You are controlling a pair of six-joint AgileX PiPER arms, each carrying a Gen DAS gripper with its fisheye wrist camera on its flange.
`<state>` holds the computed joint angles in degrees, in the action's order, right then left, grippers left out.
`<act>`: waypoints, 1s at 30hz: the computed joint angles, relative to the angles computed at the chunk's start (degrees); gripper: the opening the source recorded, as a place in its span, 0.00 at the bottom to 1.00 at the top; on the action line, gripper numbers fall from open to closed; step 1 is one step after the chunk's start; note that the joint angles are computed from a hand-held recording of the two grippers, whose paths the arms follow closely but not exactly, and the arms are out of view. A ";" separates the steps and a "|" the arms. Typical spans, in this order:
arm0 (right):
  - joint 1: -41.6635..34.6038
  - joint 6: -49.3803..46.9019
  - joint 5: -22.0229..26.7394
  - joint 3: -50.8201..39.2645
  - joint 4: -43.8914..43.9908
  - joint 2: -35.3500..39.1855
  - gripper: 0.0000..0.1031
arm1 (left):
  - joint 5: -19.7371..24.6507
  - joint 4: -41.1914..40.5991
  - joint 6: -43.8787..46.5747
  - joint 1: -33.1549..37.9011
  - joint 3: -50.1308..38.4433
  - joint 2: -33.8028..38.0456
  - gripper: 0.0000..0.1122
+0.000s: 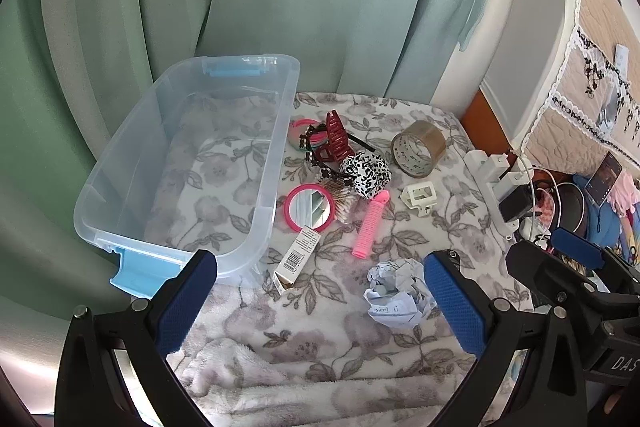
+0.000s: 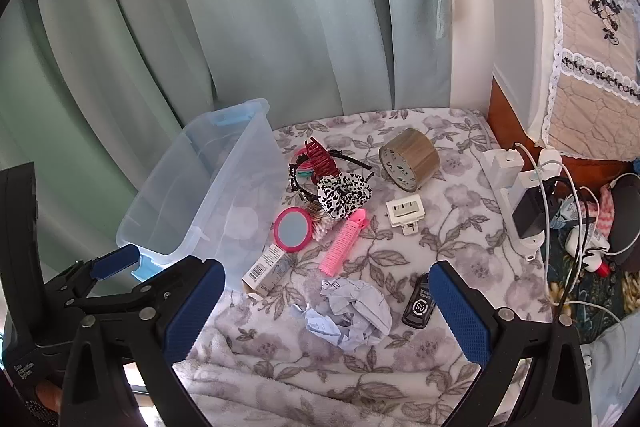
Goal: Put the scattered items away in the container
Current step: 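Grasp the crumpled paper with the left tool while the right tool grasps the black toy car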
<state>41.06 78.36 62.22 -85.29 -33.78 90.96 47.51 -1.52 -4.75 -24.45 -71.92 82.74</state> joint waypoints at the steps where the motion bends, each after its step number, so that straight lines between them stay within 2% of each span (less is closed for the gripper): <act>1: -0.10 0.25 -0.40 0.85 0.05 -0.50 1.00 | -0.49 0.43 -0.17 -0.52 0.20 0.01 0.92; 5: 0.03 2.17 -0.91 4.31 -1.36 -2.36 1.00 | -1.93 2.16 -1.46 -3.14 0.64 0.81 0.92; 11: -3.06 4.13 -6.61 14.43 2.71 -8.02 1.00 | -1.23 -2.70 0.09 -6.21 0.16 5.24 0.92; 14: -3.86 4.66 -6.87 18.49 3.30 -9.80 1.00 | -0.10 -5.72 1.74 -7.46 -0.30 8.66 0.92; 17: -5.78 4.77 -8.08 22.54 5.35 -11.23 1.00 | -0.39 -5.31 1.19 -9.21 0.01 10.94 0.92; 19: -7.69 4.10 -9.81 24.99 7.90 -11.67 0.99 | 1.32 -4.60 0.24 -9.82 -1.24 13.23 0.91; 26: -13.82 -1.49 -17.32 30.05 15.66 -9.65 0.86 | 2.84 -3.35 -1.50 -9.88 -4.37 20.78 0.90; 30: -16.99 -6.22 -20.75 30.67 20.80 -6.60 0.81 | 4.09 -4.26 -1.02 -9.62 -6.08 24.22 0.81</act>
<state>24.07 72.14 41.47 -54.62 -12.98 84.37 51.60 -5.78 -5.77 -34.06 -78.00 106.96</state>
